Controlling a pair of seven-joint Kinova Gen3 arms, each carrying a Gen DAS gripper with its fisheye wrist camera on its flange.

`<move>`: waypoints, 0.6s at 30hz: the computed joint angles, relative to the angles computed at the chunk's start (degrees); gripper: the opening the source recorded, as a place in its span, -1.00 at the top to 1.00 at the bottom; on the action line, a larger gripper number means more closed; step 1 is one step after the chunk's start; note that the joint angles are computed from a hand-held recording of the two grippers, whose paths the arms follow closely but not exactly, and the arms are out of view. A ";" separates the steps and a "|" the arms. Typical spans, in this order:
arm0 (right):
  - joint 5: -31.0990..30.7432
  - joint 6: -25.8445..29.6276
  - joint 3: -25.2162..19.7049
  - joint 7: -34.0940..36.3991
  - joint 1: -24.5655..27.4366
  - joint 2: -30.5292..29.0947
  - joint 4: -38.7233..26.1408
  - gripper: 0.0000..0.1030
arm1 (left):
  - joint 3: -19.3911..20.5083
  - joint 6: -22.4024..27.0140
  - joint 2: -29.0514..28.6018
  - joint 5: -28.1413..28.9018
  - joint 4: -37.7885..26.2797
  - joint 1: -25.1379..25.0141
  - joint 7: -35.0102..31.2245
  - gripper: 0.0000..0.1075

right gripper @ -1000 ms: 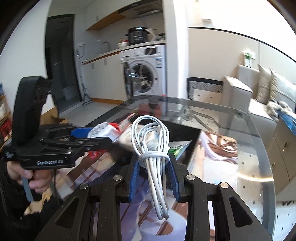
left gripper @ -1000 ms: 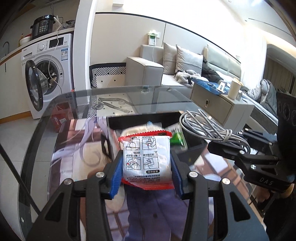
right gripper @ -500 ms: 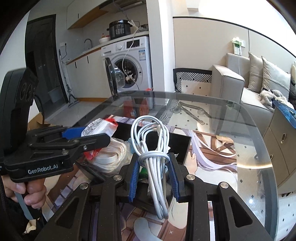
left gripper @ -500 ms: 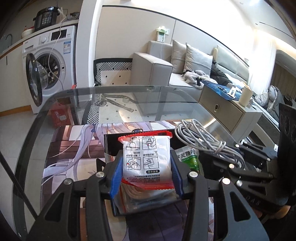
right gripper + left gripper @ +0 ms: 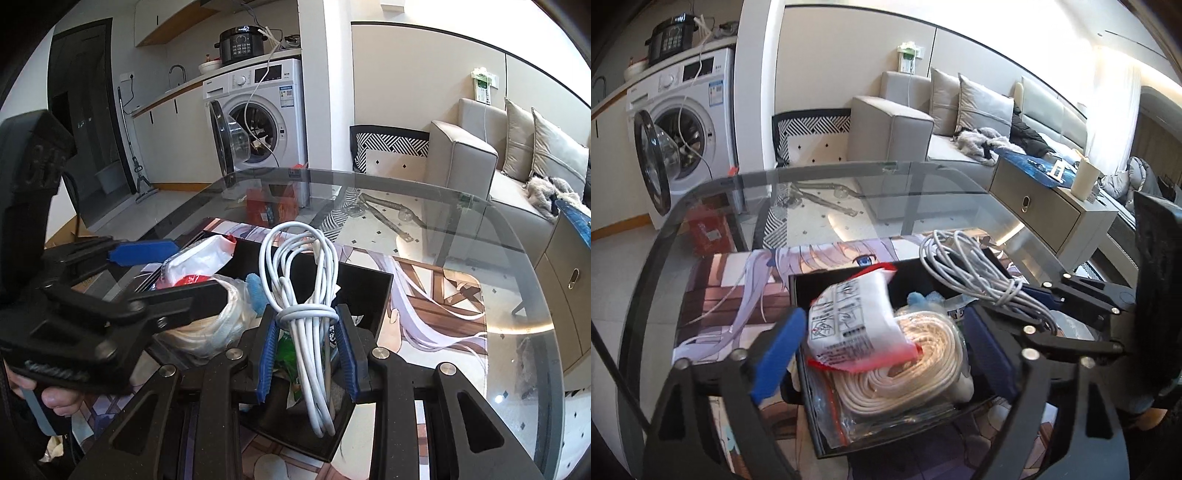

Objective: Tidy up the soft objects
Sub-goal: 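Lower the packet and cable into the black box and open both grippers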

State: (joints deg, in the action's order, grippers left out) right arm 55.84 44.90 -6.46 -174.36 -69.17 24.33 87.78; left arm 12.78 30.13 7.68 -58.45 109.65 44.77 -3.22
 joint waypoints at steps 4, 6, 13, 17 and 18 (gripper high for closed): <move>0.43 -0.66 -0.04 0.47 0.11 0.04 0.32 0.40 | -0.05 -0.36 -1.15 -1.85 1.05 0.13 2.53 -0.86; 0.91 0.67 0.12 0.78 -0.61 0.20 0.09 0.17 | 0.39 -0.11 -1.47 -2.35 1.26 -0.26 3.06 -0.87; 4.99 3.42 -1.09 -2.47 -2.51 -1.91 2.82 -0.22 | 2.31 1.94 -2.55 -4.04 2.30 -0.70 4.89 -0.92; 8.90 4.51 -2.27 -7.87 -3.38 -3.44 5.73 -0.66 | 3.36 3.21 -3.11 -6.34 3.50 -0.50 7.40 -0.92; 9.66 5.21 -2.76 -8.99 -3.54 -3.61 6.17 -0.73 | 3.68 3.62 -3.29 -7.48 4.00 -0.28 8.54 -0.92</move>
State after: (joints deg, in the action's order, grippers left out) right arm 65.50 50.11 -9.22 -183.34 -72.71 20.71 93.95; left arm 16.46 33.76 4.39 -65.93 113.66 44.50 5.33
